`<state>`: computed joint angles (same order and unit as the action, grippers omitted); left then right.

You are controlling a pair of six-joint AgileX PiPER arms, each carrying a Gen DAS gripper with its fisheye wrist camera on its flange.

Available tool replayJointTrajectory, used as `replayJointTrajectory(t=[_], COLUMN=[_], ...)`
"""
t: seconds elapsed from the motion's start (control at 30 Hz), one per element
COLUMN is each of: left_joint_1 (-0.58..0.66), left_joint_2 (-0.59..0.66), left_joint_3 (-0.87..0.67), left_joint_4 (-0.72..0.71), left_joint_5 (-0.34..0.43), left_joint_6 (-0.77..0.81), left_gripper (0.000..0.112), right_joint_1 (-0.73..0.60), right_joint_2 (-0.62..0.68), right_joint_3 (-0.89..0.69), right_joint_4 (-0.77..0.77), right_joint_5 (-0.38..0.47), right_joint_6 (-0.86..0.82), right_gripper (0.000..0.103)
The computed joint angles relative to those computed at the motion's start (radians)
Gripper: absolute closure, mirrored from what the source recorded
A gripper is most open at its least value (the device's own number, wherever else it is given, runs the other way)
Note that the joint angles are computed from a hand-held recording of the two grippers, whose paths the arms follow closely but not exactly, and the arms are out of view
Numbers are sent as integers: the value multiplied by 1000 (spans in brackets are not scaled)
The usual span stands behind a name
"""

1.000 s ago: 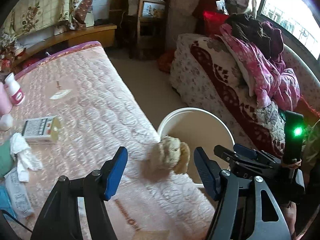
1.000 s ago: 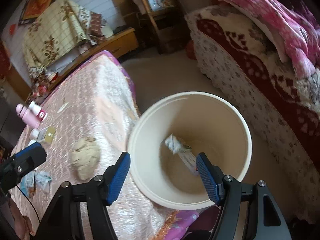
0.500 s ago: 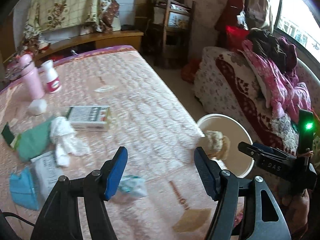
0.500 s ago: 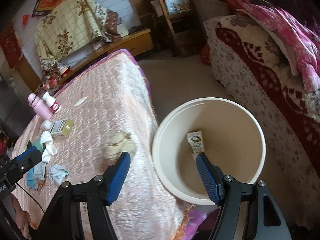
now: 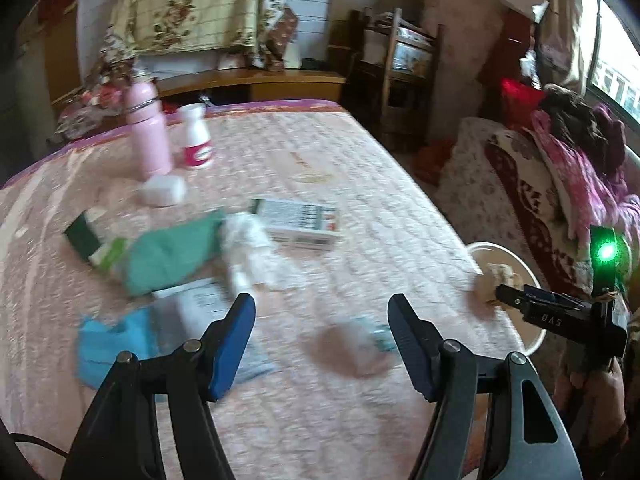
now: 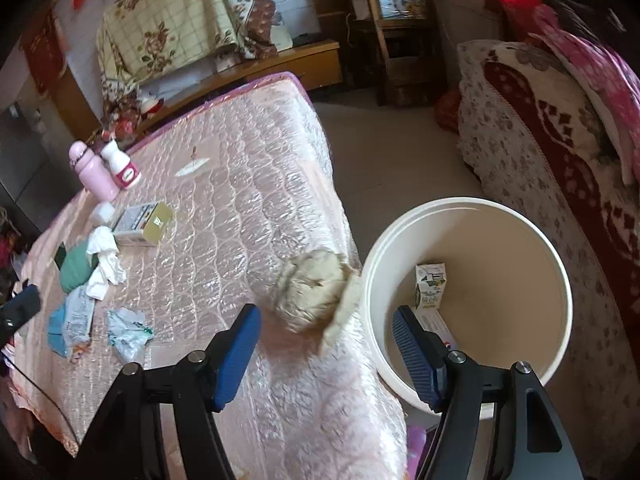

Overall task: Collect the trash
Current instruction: 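Grasp the crumpled tan paper with the right tool, then grasp the clear plastic wrapper with the left tool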

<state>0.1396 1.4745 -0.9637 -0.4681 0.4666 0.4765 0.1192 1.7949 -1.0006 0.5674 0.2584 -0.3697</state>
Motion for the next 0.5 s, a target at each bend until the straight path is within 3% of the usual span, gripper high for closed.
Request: replayJointTrajectory(t=[0.07,0.1,0.13,0.17,0.3,0.5], left_joint_1=[44,68,103,124,207,198], left_joint_2=[0,-1,0,4,25,39], left_joint_3=[5,10,14,12,9,28], left_joint_4=[-9,-20,-33,-38,-88,-127], left_joint_5=[3,3,5,9,30,36], left_joint_6=[26,44,67,76,132,171], left_gripper=[43,43,43,43,43,43], right_joint_1=[17,25,37,41,59,83], right_joint_2=[28,42,55,62,71,26], right_joint_3=[-28,-41,-53,-59,-67,-46], right_joint_4=[-54,-88,-131,-146,-231,-40], right_joint_5=[2,2,-1,-3,-27,-23], right_joint_6=[50,80,119,133,214,25], right_gripper=[32,37,45,64,68,71])
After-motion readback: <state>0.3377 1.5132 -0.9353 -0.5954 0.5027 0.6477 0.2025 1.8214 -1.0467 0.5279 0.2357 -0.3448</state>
